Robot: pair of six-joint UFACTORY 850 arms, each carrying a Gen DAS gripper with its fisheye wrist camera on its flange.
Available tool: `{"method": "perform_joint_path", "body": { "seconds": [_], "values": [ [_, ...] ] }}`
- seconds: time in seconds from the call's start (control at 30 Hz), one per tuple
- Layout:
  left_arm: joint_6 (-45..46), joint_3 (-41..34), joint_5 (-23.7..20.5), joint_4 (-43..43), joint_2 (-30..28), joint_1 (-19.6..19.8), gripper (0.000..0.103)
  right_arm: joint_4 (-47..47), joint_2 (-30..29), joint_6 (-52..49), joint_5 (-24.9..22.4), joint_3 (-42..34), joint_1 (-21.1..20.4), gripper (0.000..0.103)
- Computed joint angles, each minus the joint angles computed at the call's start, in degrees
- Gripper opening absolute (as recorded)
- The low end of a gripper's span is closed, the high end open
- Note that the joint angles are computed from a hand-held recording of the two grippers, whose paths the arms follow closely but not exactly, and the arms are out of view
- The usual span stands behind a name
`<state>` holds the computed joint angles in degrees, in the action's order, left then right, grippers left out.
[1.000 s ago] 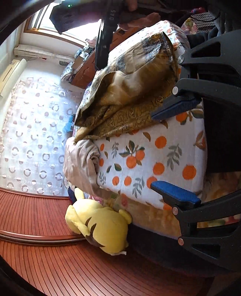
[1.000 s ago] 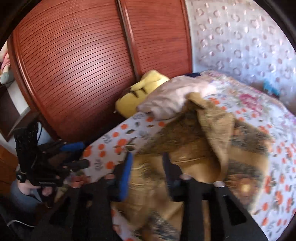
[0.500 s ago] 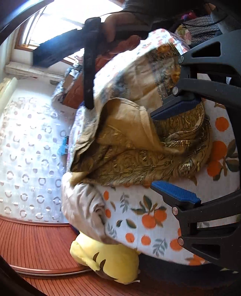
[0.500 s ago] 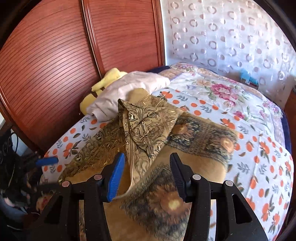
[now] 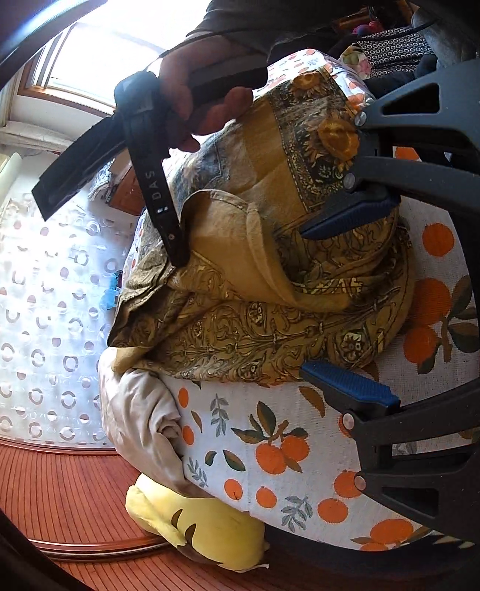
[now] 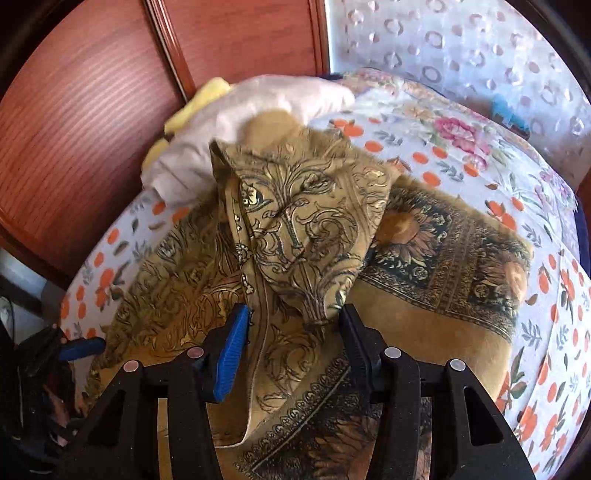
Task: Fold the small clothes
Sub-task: 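Grasp the shirt edge with the right gripper, then fold the held edge over the shirt bundle with the right gripper and release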
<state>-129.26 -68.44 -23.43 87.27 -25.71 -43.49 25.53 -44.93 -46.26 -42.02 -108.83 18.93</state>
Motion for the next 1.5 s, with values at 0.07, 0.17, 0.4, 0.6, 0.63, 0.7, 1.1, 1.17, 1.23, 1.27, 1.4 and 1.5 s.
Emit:
{"method": "perform_joint_path", "body": {
  "seconds": [0.07,0.17,0.4,0.6,0.63,0.7,1.1,1.17,1.23,1.27,1.4,1.5],
  "values": [
    [-2.3,0.6,0.1,2.1,0.1,0.1,0.069,-0.3,-0.7,0.3,-0.5,-1.2,0.5,0.053],
    [-3.4,1.0,0.0,3.2,0.3,0.0,0.069,0.6,-1.1,-1.0,-0.7,-1.9,1.1,0.04],
    [-4.3,1.2,-0.6,3.3,0.5,-0.4,0.069,5.4,-3.5,-4.8,-1.7,-7.9,2.0,0.005],
    [-7.1,2.3,-0.9,5.1,1.3,-0.7,0.069,7.2,-10.8,1.4,-7.5,-21.5,3.3,0.005],
    [-7.2,2.2,-0.9,5.2,1.2,-0.7,0.069,6.8,-10.8,1.5,-7.2,-21.6,3.3,0.005],
    [-7.8,2.4,-1.1,5.5,1.4,-0.8,0.069,5.8,-10.9,1.8,-6.8,-21.5,3.8,0.012],
    [-9.9,2.8,-1.5,6.8,1.7,-0.2,0.069,11.1,2.2,-10.7,7.8,-0.5,1.9,0.056],
    [-9.9,2.3,-1.6,7.9,1.7,0.1,0.069,14.8,5.0,-14.8,10.3,4.1,0.4,0.056],
    [-7.1,1.0,-2.1,6.8,1.4,0.7,0.069,17.1,7.5,-18.0,12.6,8.5,-1.1,0.056],
    [-5.6,0.5,-2.2,6.0,1.2,1.0,0.069,18.8,8.8,-20.3,13.6,10.9,-2.0,0.056],
    [1.2,-2.7,-1.6,2.6,0.4,3.0,0.069,25.3,12.4,-27.3,16.5,18.7,-5.4,0.056],
    [5.8,-5.8,-0.8,1.1,-0.6,4.9,0.069,27.1,13.9,-29.7,18.9,22.8,-6.8,0.056]
  ]
}}
